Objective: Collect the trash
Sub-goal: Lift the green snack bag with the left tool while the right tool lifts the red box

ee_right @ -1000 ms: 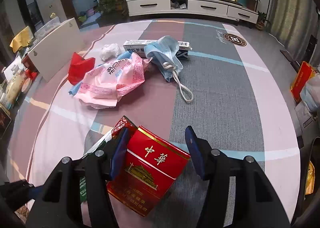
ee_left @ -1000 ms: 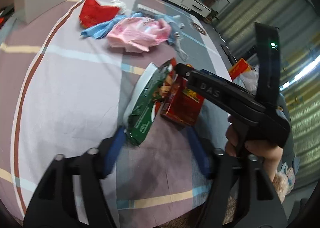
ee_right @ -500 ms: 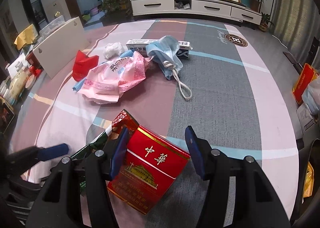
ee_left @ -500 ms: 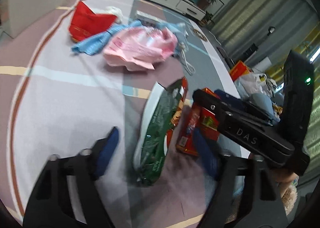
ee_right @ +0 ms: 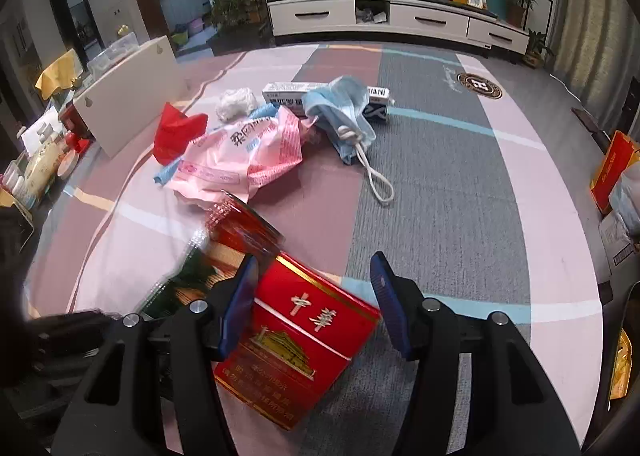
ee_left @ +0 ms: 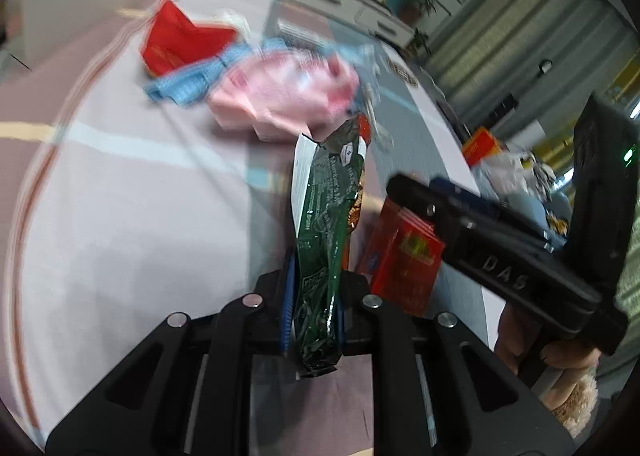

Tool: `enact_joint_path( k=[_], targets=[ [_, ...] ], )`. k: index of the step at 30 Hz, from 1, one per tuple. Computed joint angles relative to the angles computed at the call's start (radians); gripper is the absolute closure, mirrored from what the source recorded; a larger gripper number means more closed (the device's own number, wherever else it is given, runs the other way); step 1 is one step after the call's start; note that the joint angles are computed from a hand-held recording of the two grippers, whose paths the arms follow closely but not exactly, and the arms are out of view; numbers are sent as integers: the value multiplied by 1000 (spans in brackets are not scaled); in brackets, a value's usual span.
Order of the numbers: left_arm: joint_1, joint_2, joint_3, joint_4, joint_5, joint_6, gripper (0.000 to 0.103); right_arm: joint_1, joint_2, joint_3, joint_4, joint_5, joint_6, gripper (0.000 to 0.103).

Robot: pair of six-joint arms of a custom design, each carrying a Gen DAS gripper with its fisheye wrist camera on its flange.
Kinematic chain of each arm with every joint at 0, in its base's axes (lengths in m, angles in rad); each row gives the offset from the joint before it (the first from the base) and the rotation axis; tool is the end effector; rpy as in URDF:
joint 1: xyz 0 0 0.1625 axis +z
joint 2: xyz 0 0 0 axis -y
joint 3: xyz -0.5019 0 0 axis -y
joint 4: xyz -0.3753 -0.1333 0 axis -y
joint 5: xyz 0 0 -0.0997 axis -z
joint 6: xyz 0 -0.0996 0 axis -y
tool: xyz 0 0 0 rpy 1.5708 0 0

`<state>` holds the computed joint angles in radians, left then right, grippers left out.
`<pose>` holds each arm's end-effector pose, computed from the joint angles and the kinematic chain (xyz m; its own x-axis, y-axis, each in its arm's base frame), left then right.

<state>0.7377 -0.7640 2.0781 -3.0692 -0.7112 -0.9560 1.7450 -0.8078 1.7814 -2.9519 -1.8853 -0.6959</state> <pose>-0.2796 -0.5363 0.1011 -0.9068 -0.3154 -0.2799 -0.0230 0.6997 -0.7141 0.2200 -0.6588 0.1675 -0.6331 -0.6135 0.4720 -0.7362 0.6657 -0.1221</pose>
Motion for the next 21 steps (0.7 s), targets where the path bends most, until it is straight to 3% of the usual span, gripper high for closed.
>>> enact_joint_path(
  k=[5,7,9,13,16,21],
  targets=[
    [-63,-56,50,46,168,-107,86,6,-4,20,-45,11,-20,44],
    [-76,-75,66,52,205,-137,86,14,-4,30,-66,-10,-8,33],
    [-89,-96,86,69,240,-184,86,23,0,46,-115,-43,-6,29],
    [-104,-124,101,128,278,-253,86,28,4,66,-117,-78,59,27],
    [-108,-140,110,155,288,-287,86,34,28,71,-130,-148,95,26],
    [-122,-152,109,251,318,-365,86,42,61,98,-233,-193,31,22]
  ],
)
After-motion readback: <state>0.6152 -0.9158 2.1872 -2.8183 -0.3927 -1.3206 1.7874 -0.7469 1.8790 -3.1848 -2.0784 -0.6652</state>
